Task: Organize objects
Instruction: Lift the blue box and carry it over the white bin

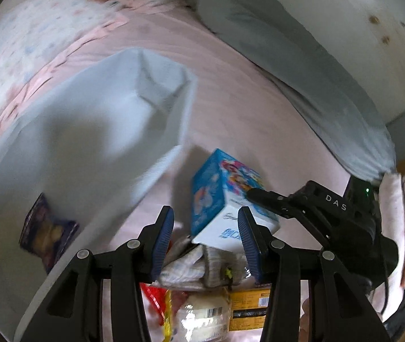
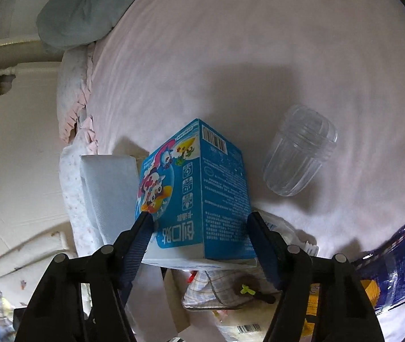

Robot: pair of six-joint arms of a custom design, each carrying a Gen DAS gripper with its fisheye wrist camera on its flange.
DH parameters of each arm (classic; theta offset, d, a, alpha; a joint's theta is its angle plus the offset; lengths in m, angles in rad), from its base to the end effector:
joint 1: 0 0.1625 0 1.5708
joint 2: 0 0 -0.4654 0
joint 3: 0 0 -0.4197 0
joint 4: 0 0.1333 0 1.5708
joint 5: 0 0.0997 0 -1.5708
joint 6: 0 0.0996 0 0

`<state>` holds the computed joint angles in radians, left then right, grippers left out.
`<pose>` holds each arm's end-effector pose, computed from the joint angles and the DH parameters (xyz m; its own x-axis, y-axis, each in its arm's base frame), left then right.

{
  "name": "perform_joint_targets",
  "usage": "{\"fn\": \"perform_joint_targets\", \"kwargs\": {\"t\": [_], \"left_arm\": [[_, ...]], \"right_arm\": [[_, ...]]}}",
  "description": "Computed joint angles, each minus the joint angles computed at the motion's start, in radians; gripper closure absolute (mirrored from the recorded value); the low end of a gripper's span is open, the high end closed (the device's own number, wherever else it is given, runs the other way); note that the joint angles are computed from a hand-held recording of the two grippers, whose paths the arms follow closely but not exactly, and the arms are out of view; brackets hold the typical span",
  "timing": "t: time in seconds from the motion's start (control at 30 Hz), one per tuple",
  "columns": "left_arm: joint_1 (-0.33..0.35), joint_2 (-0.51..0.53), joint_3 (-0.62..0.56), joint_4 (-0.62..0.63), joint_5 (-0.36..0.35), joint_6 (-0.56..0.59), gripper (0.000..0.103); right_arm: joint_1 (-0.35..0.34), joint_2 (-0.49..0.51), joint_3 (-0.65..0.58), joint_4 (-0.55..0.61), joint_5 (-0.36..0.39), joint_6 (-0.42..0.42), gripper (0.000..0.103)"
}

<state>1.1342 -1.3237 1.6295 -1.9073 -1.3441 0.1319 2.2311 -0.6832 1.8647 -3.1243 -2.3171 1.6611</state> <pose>-0.1197 -0.6247 0.3935 -0.8226 0.5214 -0.2267 0.5355 0.8445 -0.0009 0.4442 -0.4650 0.0361 -0.5031 0.7558 -0.4190 0.7798 0.1880 -0.5971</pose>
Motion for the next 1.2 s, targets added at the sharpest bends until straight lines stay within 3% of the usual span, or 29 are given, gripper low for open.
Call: {"fn": "perform_joint_targets", "kwargs": {"t": [0.17,0.43,0.57,0.67,0.77,0.93,1.07,1.2], "left_arm": [[-0.029,-0.001,0.048,-0.068,0.044,0.029,0.058],[-0.034,0.043,0.052,-0.118,0.021,0.027,0.058],[-0.018,0.077,0.020,-0.056,0.001,-0.029,0.058],[-0.032,0.059,0.058,-0.077,0.027,0.014,0.057],[-0.028,0.054,0.041,-0.031,-0.003,-0.026,0.058],[-0.086,-0.028,0.109,-0.020,0.058,0.056,0.058],[-0.115,-0.069,0.128,-0.043,0.078,0.063,0.058],[-0.139,-0.128,0.146,-0.064,0.082,0.090,0.058]], "right_arm": [[-0.016,0.011,0.024,-0.110,0.028,-0.028,0.040],[-0.023,0.034,0.079,-0.330,0.056,-0.039,0.045],[-0.031,0.040,0.076,-0.354,0.067,-0.048,0.045],[-0.037,0.037,0.084,-0.346,0.074,-0.046,0.045],[-0.034,0.038,0.113,-0.409,0.085,-0.037,0.045],[-0.014,0.031,0.123,-0.439,0.044,-0.033,0.043],[-0.001,0.049,0.130,-0.557,0.068,-0.097,0.043],[0.030,0.076,0.116,-0.724,0.067,-0.231,0.043]]}}
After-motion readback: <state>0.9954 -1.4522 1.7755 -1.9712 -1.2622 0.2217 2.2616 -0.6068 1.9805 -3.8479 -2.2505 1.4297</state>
